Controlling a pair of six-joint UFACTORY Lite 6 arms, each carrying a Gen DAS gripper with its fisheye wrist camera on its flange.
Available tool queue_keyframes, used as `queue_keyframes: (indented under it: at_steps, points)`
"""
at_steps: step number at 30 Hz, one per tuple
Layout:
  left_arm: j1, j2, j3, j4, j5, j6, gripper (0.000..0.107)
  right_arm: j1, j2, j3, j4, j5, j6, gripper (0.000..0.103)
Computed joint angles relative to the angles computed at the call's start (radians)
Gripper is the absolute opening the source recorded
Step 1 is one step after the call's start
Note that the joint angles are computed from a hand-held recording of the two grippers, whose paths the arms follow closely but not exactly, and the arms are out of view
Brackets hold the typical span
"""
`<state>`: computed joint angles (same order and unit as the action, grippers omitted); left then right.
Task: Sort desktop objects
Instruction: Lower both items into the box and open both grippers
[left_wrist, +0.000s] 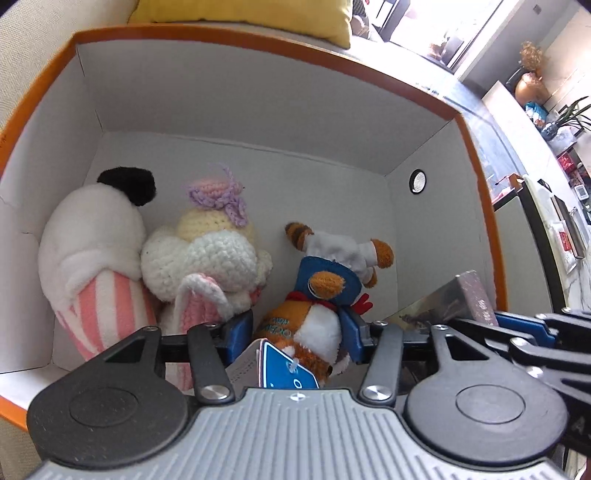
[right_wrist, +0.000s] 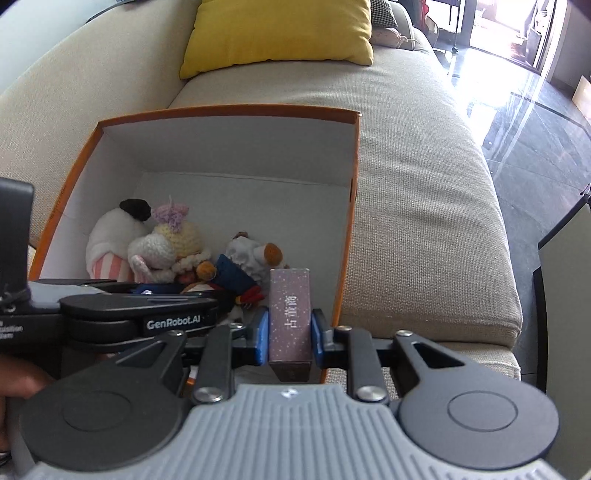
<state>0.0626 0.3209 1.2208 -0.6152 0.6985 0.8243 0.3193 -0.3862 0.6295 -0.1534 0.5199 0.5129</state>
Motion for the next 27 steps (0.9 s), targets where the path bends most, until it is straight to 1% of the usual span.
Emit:
queue_keyframes:
  at_steps: [6, 7, 9, 13, 15, 18, 20, 23, 27]
  points:
    - [0.009, -0.041, -0.023, -0.027, 0.007, 0.044, 0.063, 0.009, 0.025, 0.027, -0.008, 0.03, -0.01, 0.024]
    - [0.011, -0.042, -0.026, -0.028, 0.007, 0.043, 0.063, 0.012, 0.029, 0.03, -0.016, 0.031, -0.002, 0.025]
    - [0.014, -0.031, -0.021, -0.025, 0.005, 0.045, 0.058, 0.02, 0.036, 0.036, -0.043, 0.038, 0.02, 0.025]
    - [0.006, -0.044, -0.048, -0.03, -0.04, 0.041, 0.053, -0.008, 0.045, 0.046, 0.026, 0.04, -0.059, 0.024]
    - [-0.003, -0.055, -0.072, -0.033, -0.075, 0.044, 0.053, -0.005, 0.044, 0.048, 0.033, 0.042, -0.064, 0.025]
    - [-0.004, -0.066, -0.098, -0.066, -0.095, 0.068, 0.054, -0.004, 0.037, 0.047, 0.072, 0.051, -0.121, 0.026]
    - [0.012, -0.063, -0.098, -0.095, -0.076, 0.085, 0.054, 0.006, 0.032, 0.042, 0.067, 0.06, -0.131, 0.025]
    - [0.049, -0.034, -0.057, -0.124, -0.007, 0.102, 0.055, 0.021, 0.037, 0.036, 0.031, 0.059, -0.105, 0.025]
    - [0.07, -0.035, -0.04, -0.132, 0.032, 0.139, 0.058, 0.027, 0.045, 0.035, 0.027, 0.051, -0.098, 0.025]
